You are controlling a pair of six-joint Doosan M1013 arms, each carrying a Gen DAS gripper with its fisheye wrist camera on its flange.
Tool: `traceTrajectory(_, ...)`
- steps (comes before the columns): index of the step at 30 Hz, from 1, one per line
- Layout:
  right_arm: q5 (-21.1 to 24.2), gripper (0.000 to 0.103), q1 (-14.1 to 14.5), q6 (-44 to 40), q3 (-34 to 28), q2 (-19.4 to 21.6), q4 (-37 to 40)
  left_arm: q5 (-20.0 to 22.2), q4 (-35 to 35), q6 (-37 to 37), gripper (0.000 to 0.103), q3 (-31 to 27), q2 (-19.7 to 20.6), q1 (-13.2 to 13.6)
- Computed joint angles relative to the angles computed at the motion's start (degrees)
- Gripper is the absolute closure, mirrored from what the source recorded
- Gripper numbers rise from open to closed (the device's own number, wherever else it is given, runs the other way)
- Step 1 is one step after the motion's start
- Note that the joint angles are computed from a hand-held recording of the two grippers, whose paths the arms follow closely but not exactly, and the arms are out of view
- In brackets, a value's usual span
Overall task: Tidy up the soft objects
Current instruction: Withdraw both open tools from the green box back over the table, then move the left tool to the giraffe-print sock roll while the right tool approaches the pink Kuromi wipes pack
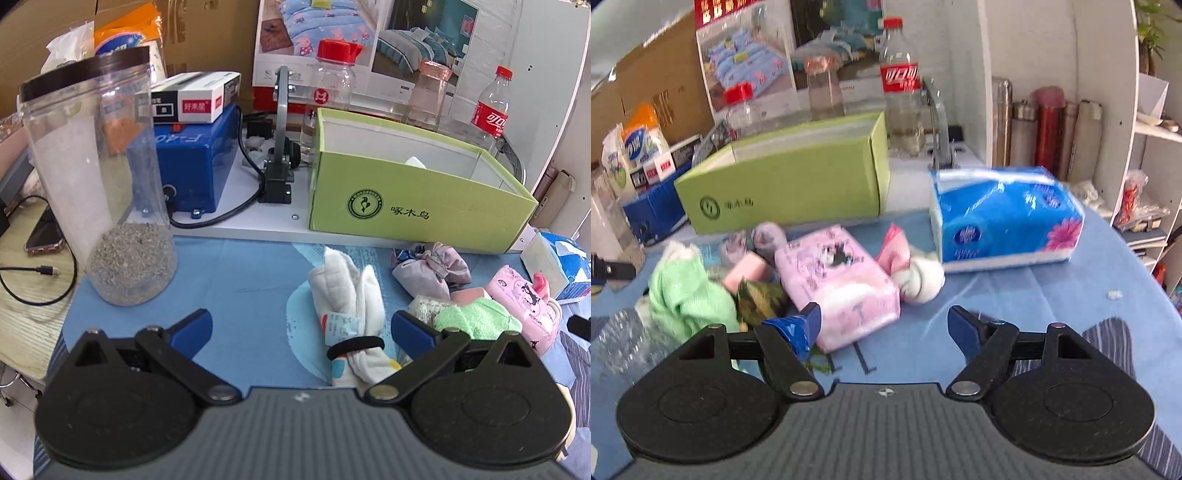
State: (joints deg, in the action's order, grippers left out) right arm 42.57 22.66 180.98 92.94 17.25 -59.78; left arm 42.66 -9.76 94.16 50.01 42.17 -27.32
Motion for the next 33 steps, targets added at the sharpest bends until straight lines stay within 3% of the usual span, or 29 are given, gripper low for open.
traceTrajectory(3,-0.4,0.041,-1.1,-0.6,-2.3,1.3,0.1,-0.4,0.3,0.6,0.0,0.4,-0.2,-0.2)
traceTrajectory(5,-6.5,0.041,-2.3,-1.8,-3.4,2.1,-2.0,-0.5,1.9,0.0,0.0,0.5,-0.3,-0.4)
traceTrajectory(7,-11.3,0.041,-4.4,-11.9,-6.4,4.0,5.6,-0.6,3.0,-0.8,0.0,0.6,-0.3,-0.3)
traceTrajectory(8,-11.1,0.041,-5.2,-18.3,-8.6,5.2,11.6,-0.6,3.0,-1.1,0.0,0.6,-0.3,-0.2)
traceTrajectory(11,-7.8,0.041,-6.2,-28.2,-13.6,8.7,18.2,0.5,3.1,-2.5,0.0,-0.5,0.5,0.3)
traceTrajectory(15,1.5,0.041,-5.4,-28.5,-16.8,11.6,15.7,2.3,3.9,-4.1,0.0,-2.3,1.7,0.6)
traceTrajectory(19,5.6,0.041,-3.3,-29.9,-15.5,10.8,11.3,1.8,2.3,-3.1,0.0,-2.2,1.7,0.8)
traceTrajectory(23,8.4,0.04,-0.6,-26.1,-11.2,8.0,6.4,1.0,-0.3,-0.6,0.0,-1.1,1.0,0.7)
traceTrajectory(28,13.5,0.04,1.5,-18.0,-6.9,5.7,1.8,4.0,-7.5,3.6,0.0,-3.0,1.7,0.7)
traceTrajectory(30,10.9,0.04,1.4,-11.4,-4.5,3.9,0.3,6.5,-8.3,3.3,0.0,-5.7,3.1,0.4)
traceTrajectory(33,4.2,0.04,1.3,2.6,-0.3,0.7,-4.7,8.9,3.1,-3.5,0.0,-8.4,4.6,-1.5)
